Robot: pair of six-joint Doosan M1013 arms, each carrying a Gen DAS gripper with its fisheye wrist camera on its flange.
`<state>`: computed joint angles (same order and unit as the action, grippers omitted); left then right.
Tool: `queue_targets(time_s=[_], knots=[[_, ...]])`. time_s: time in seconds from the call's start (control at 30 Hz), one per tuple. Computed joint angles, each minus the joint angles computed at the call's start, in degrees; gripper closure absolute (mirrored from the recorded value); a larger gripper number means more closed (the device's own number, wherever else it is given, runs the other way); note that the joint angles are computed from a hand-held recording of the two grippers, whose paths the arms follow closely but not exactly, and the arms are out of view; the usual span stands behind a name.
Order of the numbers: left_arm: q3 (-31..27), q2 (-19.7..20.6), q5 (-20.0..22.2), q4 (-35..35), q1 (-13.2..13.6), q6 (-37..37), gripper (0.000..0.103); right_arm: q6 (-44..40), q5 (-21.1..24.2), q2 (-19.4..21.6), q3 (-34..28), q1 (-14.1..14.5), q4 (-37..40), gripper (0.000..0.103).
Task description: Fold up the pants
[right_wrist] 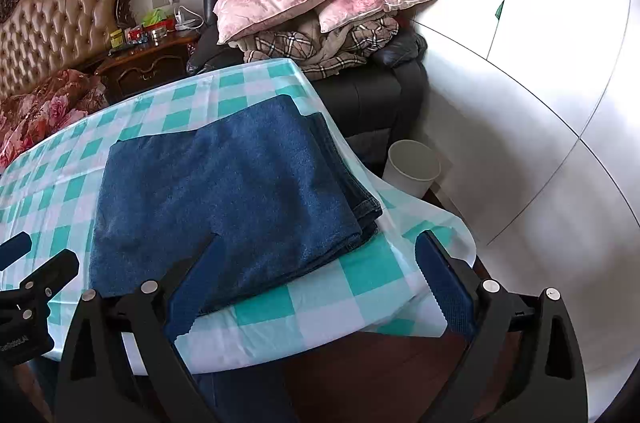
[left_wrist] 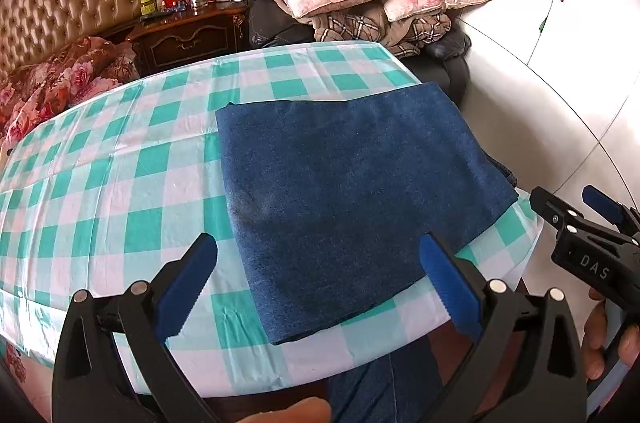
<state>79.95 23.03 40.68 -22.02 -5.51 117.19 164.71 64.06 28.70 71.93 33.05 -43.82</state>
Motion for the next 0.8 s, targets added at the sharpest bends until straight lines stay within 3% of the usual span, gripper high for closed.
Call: queue_targets(time_s=[0.8], knots=[[-0.08,0.21,0.00,-0.54,0.10,1.23,0.002,0.04,-0.32,-0.12,0.40,-0.12,0.13,0.011]])
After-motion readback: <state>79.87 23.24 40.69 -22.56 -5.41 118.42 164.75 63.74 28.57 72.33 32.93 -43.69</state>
